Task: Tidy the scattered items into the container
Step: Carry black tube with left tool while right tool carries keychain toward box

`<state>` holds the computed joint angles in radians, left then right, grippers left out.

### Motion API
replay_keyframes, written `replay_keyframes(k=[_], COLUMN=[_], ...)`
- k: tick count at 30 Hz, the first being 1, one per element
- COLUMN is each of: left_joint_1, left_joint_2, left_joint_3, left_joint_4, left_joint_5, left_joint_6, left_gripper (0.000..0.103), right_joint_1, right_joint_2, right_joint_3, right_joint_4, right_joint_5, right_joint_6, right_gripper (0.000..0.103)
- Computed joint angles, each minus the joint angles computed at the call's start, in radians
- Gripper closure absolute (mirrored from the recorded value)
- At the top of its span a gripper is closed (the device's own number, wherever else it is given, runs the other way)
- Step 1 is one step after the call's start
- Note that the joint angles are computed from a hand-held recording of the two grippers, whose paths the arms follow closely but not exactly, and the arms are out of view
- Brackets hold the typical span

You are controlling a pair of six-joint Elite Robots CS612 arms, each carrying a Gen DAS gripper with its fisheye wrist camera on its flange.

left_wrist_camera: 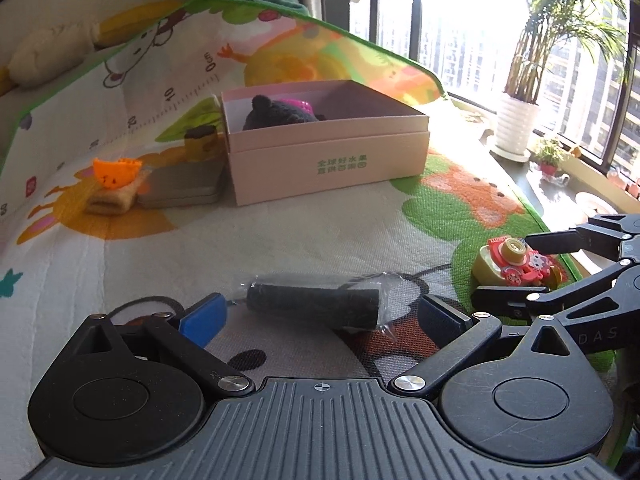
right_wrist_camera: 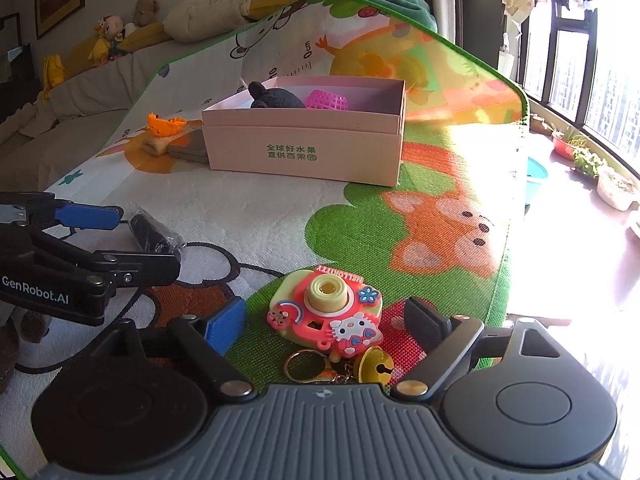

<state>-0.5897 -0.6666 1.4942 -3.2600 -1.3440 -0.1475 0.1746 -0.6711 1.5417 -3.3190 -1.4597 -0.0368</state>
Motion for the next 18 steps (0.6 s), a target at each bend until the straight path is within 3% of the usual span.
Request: replay_keyframes(k=[5, 10, 16, 18], left_joint_1=[0.014, 0.034, 0.029, 0.024], left_joint_2=[0.009, 0.035, 0.041, 0.038], left_joint_3=[-0.017, -0.064, -0.065, -0.061], left_joint_4=[0.013, 0.051, 0.023, 0.026], left_joint_5=[-0.024, -0.099, -0.094, -0.072], left_joint_6=[0.099, 0.047, 0.046, 0.051], left_gripper=[0.000, 0.000, 0.000, 0.008], right_joint_1=[0.000, 0.001, 0.001, 0.003], right_joint_2=[0.001, 0.000, 0.001, 0.001], right_joint_3=[-0.003, -0.005, -0.008, -0.009], right_joint_4=[0.007, 0.018, 0.026, 0.028], right_joint_5=[0.000, -0.002, -0.002, -0.007], right_joint_6=[0.001, 0.000, -0.006, -0.009], right_gripper=[0.012, 0.009, 0.008, 0.008])
